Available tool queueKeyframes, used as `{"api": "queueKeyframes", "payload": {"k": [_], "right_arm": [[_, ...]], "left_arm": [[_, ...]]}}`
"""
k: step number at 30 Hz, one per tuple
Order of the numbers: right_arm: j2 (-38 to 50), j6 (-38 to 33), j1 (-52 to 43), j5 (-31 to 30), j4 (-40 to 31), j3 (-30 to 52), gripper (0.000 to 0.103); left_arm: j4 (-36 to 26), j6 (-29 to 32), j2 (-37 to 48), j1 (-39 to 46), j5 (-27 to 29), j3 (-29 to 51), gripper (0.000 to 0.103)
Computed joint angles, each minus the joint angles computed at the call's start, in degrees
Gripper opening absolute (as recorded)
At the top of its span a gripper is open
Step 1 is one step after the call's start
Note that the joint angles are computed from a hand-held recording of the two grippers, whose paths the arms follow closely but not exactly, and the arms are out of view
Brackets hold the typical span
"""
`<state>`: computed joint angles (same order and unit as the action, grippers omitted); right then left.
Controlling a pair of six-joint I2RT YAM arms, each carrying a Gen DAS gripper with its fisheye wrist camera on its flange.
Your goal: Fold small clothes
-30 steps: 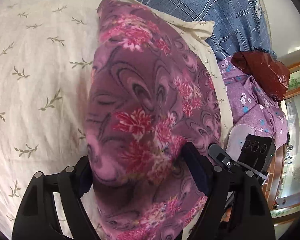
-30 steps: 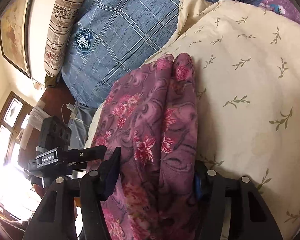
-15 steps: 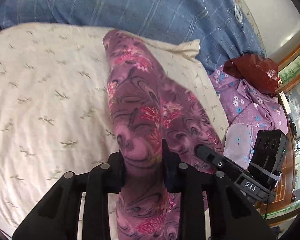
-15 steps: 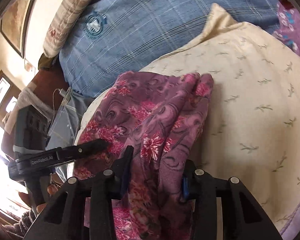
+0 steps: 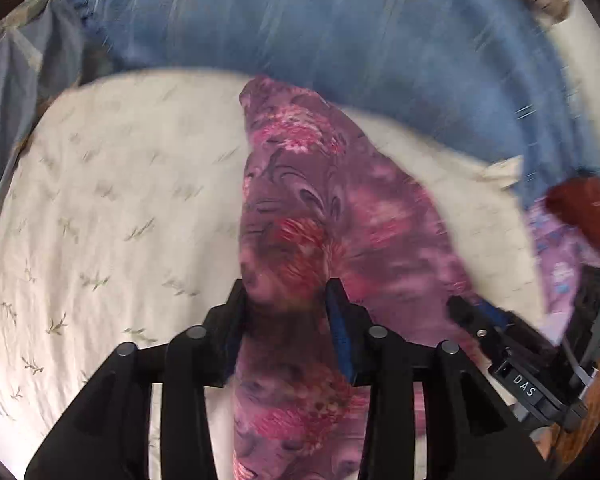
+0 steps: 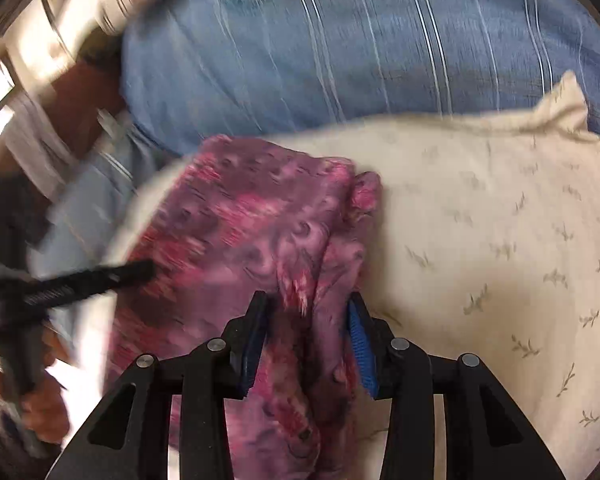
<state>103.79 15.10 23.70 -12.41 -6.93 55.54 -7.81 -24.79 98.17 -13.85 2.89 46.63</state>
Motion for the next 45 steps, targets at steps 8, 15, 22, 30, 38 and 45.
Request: {"api": "queueKeyframes", "payload": {"k": [8, 15, 22, 30, 38, 45], "right_arm": [[-0.19, 2.35, -3.68, -3.95, 5.07, -3.78, 0.069], [-11.92, 1.05, 0.80, 5.17, -9.98, -4.56, 0.092], [-23.10, 1.63, 10.83, 21.30, -27.74, -9.01, 0.103], [-45.41, 10.91, 20.02, 28.78, -31.94, -20.45, 0.103], [-52.50, 14.74, 24.55, 30.08, -34.36, -22.75, 0.103], [-53.09, 18.17, 29.12, 35.51, -37.16, -22.01, 0.103]], "left_arm": [[8.35, 2.40, 2.25, 3.30, 1.82, -3.78, 0.070], [3.52, 1.12, -11.69, -8.06, -12.71, -11.25, 0.075], [-1.88, -5.00, -23.96, -22.82, -29.44, -19.72, 0.080], [-17.80, -21.07, -34.22, -42.83, -43.03, -23.36, 0.081], [-25.72, -30.20, -34.52, -52.02, -45.71, -23.60, 0.081], [-25.23, -29.87, -35.71, -53.84, -42.76, -24.06, 0.081]]}}
